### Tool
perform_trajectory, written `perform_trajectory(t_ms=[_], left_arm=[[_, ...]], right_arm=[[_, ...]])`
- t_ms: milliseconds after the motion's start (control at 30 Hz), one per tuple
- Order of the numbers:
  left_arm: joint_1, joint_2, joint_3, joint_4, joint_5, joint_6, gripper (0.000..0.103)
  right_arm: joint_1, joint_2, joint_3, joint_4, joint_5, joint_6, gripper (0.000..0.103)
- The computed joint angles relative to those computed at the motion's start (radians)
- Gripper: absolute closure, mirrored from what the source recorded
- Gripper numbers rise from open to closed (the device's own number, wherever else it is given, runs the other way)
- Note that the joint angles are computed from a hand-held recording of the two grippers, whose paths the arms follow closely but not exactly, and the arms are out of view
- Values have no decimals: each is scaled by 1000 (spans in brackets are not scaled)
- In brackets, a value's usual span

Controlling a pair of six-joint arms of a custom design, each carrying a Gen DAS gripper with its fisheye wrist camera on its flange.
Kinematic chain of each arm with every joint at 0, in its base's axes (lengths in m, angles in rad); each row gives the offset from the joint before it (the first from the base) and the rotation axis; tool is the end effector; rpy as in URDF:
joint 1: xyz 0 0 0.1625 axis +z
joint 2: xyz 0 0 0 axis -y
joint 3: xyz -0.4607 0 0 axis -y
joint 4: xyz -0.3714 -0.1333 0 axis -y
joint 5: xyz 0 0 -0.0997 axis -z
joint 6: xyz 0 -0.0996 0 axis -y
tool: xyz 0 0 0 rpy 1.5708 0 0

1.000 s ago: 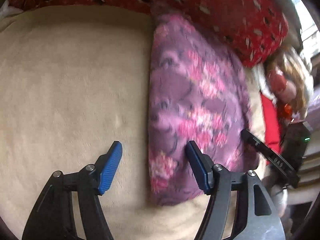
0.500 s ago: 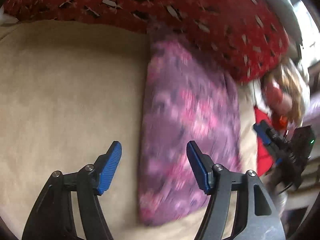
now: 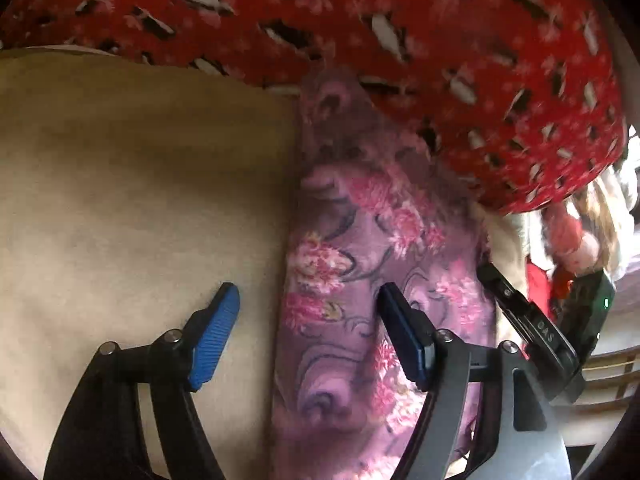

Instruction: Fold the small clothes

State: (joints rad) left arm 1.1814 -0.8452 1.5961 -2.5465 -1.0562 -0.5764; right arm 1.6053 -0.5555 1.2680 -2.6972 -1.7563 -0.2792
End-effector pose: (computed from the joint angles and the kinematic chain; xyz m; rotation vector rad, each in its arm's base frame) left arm -0.0947 -0.7110 0.1915 -0.3350 2.7056 -0.6054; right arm 0.1426 -0.7987 0.1131 0.3910 -2.8294 0.5627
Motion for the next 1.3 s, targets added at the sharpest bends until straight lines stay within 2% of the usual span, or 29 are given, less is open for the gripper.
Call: perform_trajectory(t_ms=[33, 67, 133, 167, 200, 233, 267, 300, 333, 400, 433, 500, 533, 567, 600, 667, 733, 767, 800, 867, 900, 967, 1033, 1100, 1133, 1200, 1300], left_arm=[[-7, -17, 27, -29, 2, 7, 30], [-18, -42, 73, -81, -4, 18, 30], [-35, -69, 151, -163, -5, 24, 30], [-43, -73, 180, -185, 8, 20, 30], [-50, -66, 191, -165, 36, 3, 30], [-50, -55, 191, -125, 46, -11, 29], [-54, -54, 201, -124, 53, -6, 29], [-69, -67, 216, -121, 70, -14, 29], [-80, -87, 234, -119, 65, -23, 30], [-110, -123, 289, -170, 55, -22, 30], [-124, -134, 316, -195, 68, -21, 30], [-148, -134, 357, -202, 102, -38, 30], [-147, -121, 353, -153, 112, -59, 30], [-136, -105, 346, -104, 104, -83, 30], [-135, -116, 358, -97, 101, -95, 30], [-160, -144, 404, -153, 108, -100, 30], [-179, -160, 437, -182, 119, -109, 30], [-186, -156, 441, -160, 142, -120, 30], [-184, -147, 438, -127, 147, -127, 30], [-180, -132, 440, -128, 158, -104, 30], [-184, -137, 439, -130, 155, -99, 30], [-171, -153, 437, -176, 91, -81, 30], [-151, -161, 414, -209, 40, -82, 30], [-129, -156, 361, -192, 18, -74, 30], [-119, -144, 323, -168, 22, -63, 30], [-107, -121, 278, -143, 31, -50, 30], [-69, -91, 219, -99, -11, -34, 30]], right_arm=[[10, -19, 39, -70, -15, -30, 84], [15, -41, 83, -131, 3, -74, 84], [10, -92, 158, -150, 119, -133, 84], [6, -111, 191, -152, 153, -149, 83], [5, -119, 225, -168, 155, -177, 77], [8, -114, 236, -167, 116, -198, 73], [14, -93, 217, -126, 35, -211, 76], [13, -87, 222, -116, -4, -212, 76], [18, -105, 244, -144, -1, -191, 75], [17, -159, 300, -172, 59, -159, 71], [14, -191, 342, -188, 101, -178, 71], [12, -231, 415, -223, 118, -224, 71], [13, -229, 425, -204, 75, -241, 72], [23, -211, 413, -165, -9, -248, 72], [21, -202, 421, -168, -50, -271, 74], [29, -234, 450, -199, -35, -245, 73], [15, -286, 503, -224, 59, -231, 71], [11, -303, 530, -246, 78, -245, 72], [4, -304, 549, -250, 55, -268, 71], [1, -279, 546, -208, -51, -283, 74], [-1, -283, 562, -234, -52, -315, 74], [9, -298, 536, -184, -30, -284, 71], [4, -311, 507, -162, 28, -238, 69], [7, -291, 443, -145, 53, -175, 60], [13, -274, 413, -140, 46, -154, 56], [19, -230, 334, -98, 23, -119, 55], [30, -174, 256, -66, -16, -67, 53]])
